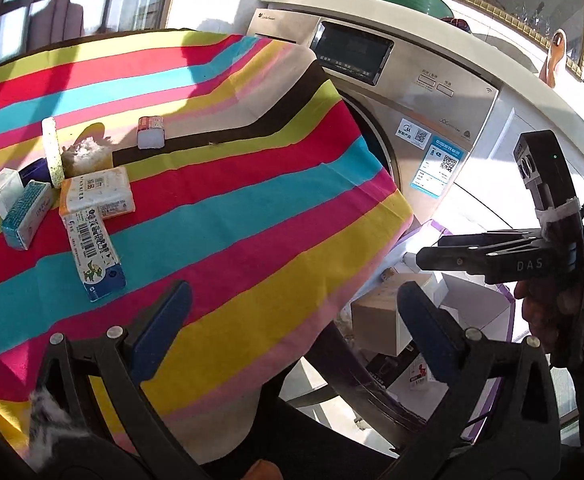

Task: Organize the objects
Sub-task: 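Move both open grippers from the bin back over the striped table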

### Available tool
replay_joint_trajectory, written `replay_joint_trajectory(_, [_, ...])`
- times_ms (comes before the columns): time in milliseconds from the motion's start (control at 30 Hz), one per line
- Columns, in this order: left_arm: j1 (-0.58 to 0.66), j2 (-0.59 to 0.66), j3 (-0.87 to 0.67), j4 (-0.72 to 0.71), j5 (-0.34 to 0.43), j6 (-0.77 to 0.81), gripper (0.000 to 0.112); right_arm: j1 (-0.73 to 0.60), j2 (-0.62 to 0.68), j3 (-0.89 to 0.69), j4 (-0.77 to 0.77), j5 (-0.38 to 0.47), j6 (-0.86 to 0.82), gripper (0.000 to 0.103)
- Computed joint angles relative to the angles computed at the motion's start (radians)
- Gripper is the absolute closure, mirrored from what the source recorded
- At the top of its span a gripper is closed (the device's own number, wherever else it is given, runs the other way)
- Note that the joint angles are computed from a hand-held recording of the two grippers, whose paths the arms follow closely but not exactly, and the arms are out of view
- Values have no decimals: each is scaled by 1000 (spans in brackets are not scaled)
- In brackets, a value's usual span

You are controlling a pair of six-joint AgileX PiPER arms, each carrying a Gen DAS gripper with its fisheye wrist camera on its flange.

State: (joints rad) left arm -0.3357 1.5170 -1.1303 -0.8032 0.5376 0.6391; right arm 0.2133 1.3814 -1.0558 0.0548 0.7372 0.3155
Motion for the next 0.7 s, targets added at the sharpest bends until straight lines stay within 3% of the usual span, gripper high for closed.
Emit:
replay_joint_trajectory(333, [242,9,-10,-49,42,28,9,57,110,-147,-32,18,-16,23])
replay_joint_trajectory(500, [322,58,-90,-44,64,28,12,116,224,-302,-156,49,60,23])
replay_joint_trajectory(700, [410,131,-195,-26,92,2,18,138,398,-532,-162,87,43,23])
